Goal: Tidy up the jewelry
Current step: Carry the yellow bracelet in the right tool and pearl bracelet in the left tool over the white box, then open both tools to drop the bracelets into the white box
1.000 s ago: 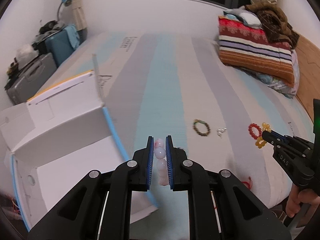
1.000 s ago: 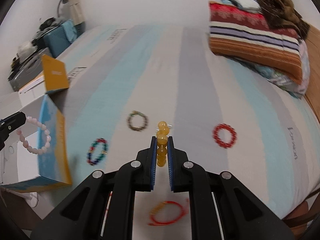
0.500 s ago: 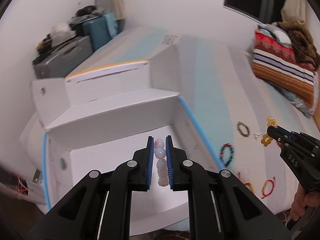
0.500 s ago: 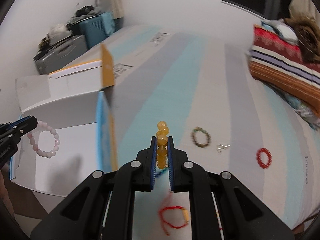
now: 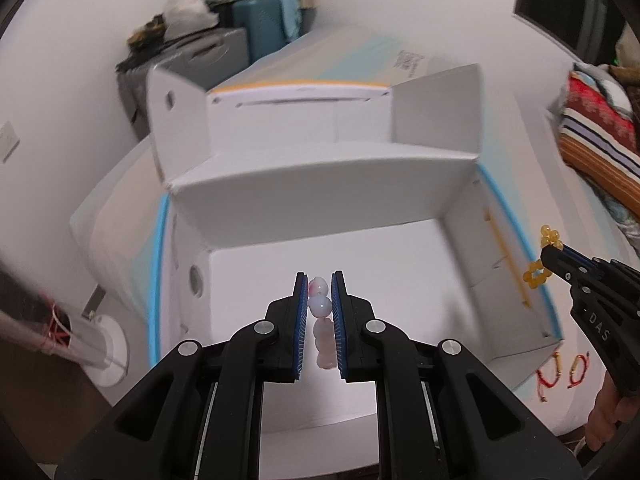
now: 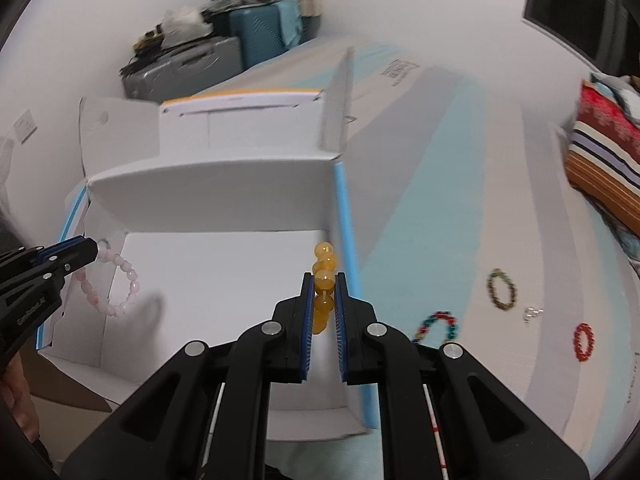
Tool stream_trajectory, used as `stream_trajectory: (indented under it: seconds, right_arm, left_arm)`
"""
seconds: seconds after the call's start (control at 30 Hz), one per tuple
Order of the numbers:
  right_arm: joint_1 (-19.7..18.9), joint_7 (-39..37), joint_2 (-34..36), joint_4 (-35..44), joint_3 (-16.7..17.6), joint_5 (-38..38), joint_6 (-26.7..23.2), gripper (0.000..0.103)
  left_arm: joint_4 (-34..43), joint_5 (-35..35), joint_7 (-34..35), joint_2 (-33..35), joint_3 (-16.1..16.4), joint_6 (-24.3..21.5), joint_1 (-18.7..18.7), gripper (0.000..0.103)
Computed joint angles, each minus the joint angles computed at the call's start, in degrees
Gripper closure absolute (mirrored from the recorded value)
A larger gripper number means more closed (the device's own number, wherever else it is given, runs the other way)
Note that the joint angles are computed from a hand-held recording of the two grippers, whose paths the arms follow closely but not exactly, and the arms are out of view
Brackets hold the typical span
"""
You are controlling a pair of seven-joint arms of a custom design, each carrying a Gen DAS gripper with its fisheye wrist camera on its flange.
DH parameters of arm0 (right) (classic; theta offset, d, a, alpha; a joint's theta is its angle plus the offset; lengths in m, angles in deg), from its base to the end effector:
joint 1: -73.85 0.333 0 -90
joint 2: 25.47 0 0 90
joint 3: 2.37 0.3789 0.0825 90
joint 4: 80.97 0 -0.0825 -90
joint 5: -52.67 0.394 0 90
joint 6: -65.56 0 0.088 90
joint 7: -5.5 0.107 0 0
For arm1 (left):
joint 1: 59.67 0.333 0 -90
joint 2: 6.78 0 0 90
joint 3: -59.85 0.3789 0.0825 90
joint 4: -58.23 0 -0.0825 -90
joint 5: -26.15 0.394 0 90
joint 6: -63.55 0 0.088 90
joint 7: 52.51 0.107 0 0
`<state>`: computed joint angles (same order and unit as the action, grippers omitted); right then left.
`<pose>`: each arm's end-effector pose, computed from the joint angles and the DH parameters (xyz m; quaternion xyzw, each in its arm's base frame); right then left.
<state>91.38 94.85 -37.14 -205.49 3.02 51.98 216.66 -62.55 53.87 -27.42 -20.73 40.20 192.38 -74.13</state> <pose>0.4909 0.2125 0.6137 -0.7939 0.5124 -0.1937 0.2640 0.4247 -0.2937 0.6155 -0.7648 0.5679 -0.1920 0.2361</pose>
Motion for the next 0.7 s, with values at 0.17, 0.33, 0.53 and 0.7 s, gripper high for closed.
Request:
stream_trajectory:
  seconds: [0.17,0.33,0.53,0.7]
  right_arm:
    - [1.19,-0.68,2.60,1.16,0.79,0.22,-2.19,0.094]
    - [1.90,-1.08,5.49,2.84,0.94,0.86,-5.40,0.094]
    - [2.15,0.32,7.14,3.19,1.05,-0.11,-6.30,0.094]
    - [2.26,0.53,7.80,3.20,0.93,-0.45,-6.55,0.094]
  left_arm:
    - [-3.07,-2.64,0.56,-0.58,1.05,0.32,0.15,0.091]
    - [-4.78,-4.84,1.34,-0.10,1.50,0.90,0.37,0.091]
    - [-5.37,-5.33,1.52,0.37,1.53,0.53,0.58,0.091]
    - [-5.64,-5.06,1.04,0.27,1.43,0.34,0.61,0.091]
